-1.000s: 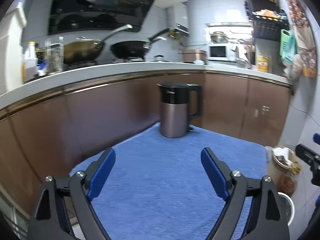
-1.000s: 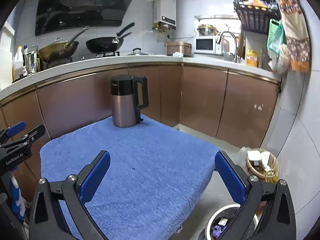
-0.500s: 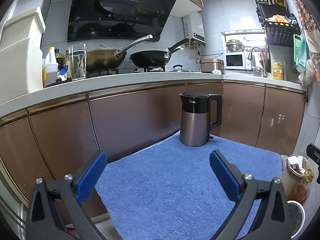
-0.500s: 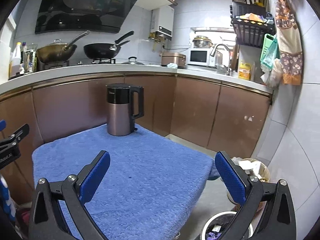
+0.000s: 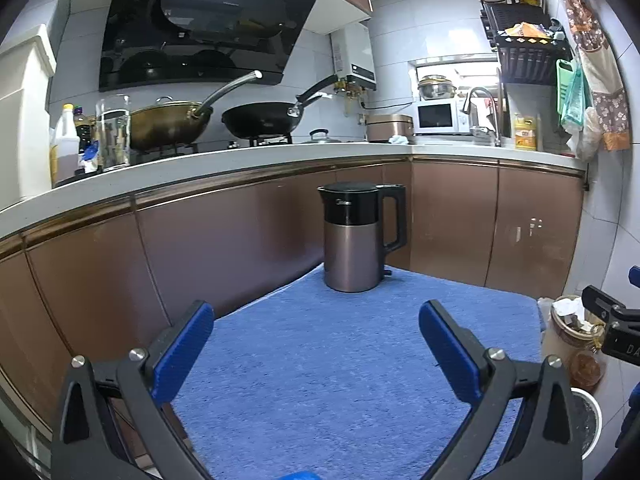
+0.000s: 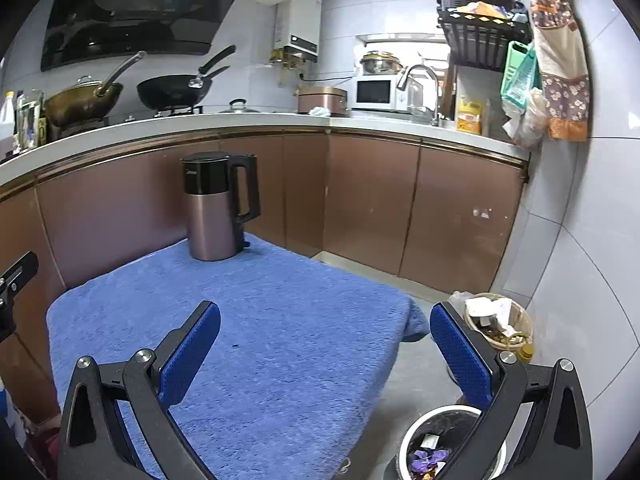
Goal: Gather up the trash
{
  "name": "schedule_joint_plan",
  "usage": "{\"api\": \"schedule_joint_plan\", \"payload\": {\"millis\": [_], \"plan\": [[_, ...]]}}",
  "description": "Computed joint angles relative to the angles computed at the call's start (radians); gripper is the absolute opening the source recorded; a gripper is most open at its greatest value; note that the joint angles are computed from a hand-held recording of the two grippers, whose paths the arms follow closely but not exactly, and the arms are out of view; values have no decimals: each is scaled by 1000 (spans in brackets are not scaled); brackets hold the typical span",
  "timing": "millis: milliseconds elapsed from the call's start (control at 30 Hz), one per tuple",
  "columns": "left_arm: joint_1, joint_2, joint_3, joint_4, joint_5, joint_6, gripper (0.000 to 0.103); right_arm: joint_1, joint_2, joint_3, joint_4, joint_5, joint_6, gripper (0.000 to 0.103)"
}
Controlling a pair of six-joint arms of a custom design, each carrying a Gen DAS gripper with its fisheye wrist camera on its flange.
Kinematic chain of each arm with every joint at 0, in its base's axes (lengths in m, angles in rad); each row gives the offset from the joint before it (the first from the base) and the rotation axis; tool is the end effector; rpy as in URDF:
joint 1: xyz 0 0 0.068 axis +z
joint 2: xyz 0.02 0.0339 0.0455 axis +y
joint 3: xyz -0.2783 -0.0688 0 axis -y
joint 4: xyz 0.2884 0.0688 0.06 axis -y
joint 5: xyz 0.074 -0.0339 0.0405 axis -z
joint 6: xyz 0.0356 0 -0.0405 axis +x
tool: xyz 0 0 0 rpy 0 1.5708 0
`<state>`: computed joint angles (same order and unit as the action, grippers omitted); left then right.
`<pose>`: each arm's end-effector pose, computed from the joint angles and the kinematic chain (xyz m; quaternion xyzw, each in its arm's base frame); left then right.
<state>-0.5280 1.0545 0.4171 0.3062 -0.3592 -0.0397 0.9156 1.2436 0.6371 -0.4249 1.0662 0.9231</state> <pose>0.2236 -0.1159 0.1972 0.0929 0.8022 -0.0205 0.5894 0.1762 0.1781 0.1837 0.1385 0.8296 -0.1145 0.5287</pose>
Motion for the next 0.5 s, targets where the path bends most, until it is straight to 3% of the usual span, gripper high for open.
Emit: {"api": "schedule_joint_plan", "payload": {"millis": [500], "plan": [[-85,91,50,13,-56,6,103,-31,-33,-33,-27,23,71,103]]}}
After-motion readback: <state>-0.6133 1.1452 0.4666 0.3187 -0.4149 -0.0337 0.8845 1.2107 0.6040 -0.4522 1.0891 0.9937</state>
